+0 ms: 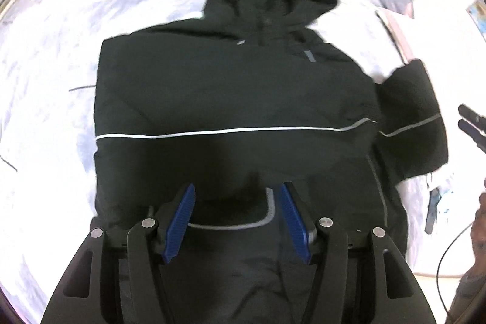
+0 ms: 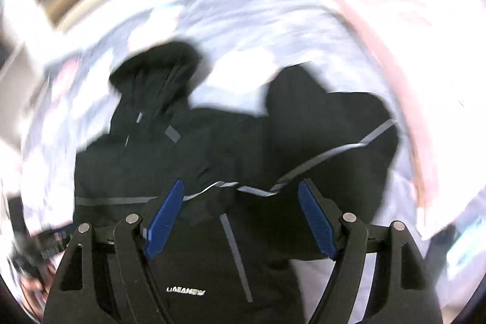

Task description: Fold large clothes

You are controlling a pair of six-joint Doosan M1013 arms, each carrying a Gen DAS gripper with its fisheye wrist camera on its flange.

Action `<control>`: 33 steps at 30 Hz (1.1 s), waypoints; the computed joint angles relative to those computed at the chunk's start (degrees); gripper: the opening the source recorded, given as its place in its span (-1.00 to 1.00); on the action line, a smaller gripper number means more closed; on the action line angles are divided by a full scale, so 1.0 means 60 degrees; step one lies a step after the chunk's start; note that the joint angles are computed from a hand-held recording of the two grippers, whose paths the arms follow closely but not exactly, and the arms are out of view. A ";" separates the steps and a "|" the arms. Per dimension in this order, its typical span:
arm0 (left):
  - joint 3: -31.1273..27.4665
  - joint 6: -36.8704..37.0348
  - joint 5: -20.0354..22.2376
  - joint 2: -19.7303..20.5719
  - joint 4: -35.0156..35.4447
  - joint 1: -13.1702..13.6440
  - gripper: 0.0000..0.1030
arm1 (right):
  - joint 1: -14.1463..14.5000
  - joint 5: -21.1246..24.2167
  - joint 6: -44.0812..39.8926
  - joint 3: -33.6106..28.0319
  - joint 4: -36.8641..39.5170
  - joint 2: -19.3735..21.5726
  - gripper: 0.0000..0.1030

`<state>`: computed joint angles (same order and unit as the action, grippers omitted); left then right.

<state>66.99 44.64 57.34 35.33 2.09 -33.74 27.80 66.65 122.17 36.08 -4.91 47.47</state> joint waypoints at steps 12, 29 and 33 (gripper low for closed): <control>-0.0909 -0.1597 -0.0160 0.0675 0.0882 -0.0977 0.15 | -0.2030 -0.0149 -0.0405 0.1007 0.1118 0.0620 0.67; -0.3170 -0.0645 0.0849 0.2074 0.1278 -0.1622 0.15 | -0.1462 -0.1810 -0.1103 0.2043 -0.1081 0.0041 -0.66; -0.4902 0.0197 0.0992 0.2943 0.1315 -0.1609 0.15 | -0.1421 -0.2485 0.0429 0.3553 -0.3726 -0.1327 -0.68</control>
<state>37.58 45.82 63.30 52.99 9.98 -43.40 19.27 51.74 124.75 57.40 -27.26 39.51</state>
